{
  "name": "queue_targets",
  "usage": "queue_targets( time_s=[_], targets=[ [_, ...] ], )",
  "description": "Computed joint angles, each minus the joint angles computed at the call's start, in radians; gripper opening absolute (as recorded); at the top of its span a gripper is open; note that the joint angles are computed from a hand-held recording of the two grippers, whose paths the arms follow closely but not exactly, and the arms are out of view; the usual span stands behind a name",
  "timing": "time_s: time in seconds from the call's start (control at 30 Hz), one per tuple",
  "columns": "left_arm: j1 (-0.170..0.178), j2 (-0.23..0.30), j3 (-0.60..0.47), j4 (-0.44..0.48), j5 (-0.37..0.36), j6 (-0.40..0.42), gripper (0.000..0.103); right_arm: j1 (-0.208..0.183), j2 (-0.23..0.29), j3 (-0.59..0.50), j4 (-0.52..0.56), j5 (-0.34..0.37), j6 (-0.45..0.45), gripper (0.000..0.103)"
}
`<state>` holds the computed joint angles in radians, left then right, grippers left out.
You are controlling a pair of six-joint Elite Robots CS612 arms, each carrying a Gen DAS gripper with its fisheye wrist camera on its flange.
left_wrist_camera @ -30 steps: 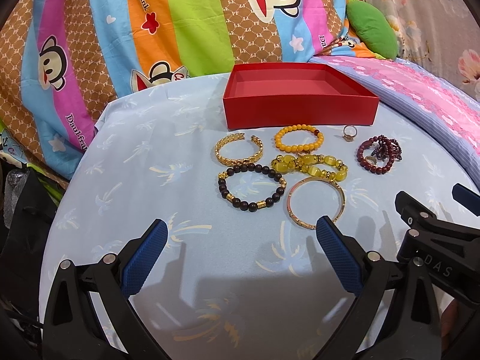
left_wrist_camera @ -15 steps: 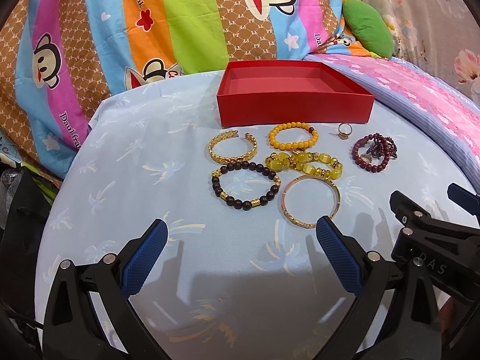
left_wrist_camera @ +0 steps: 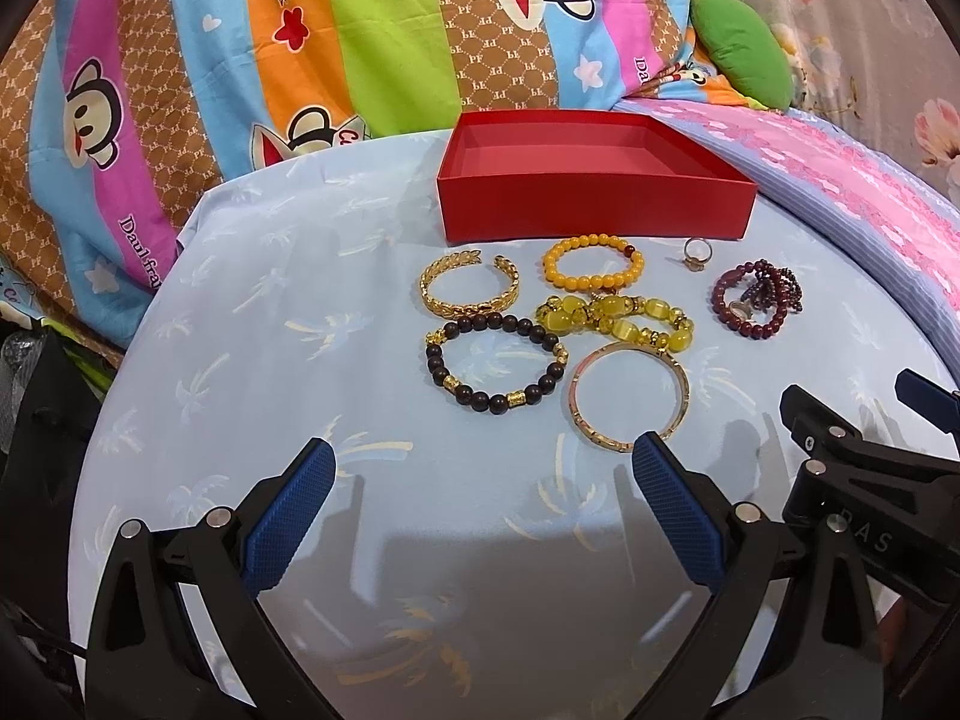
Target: Organize jewelry
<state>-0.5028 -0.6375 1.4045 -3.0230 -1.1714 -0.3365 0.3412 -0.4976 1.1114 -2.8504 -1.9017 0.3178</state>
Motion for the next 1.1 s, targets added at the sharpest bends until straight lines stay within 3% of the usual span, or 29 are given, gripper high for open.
queue_targets(
  time_s=[0.57, 0.73, 1.1],
  targets=[
    [0.000, -0.002, 0.003, 0.003, 0.011, -0.017, 0.095, 0.001, 0.001, -0.002, 0.002, 0.006, -0.011, 0.097],
    [0.016, -0.016, 0.015, 0.023, -0.043, -0.059, 0.095, 0.003, -0.008, 0.015, -0.026, 0.006, -0.044, 0.097],
    [0.044, 0.015, -0.064, 0.069, -0.033, -0.026, 0.095, -0.009, -0.009, -0.011, 0.012, 0.045, -0.032, 0.097]
  ],
)
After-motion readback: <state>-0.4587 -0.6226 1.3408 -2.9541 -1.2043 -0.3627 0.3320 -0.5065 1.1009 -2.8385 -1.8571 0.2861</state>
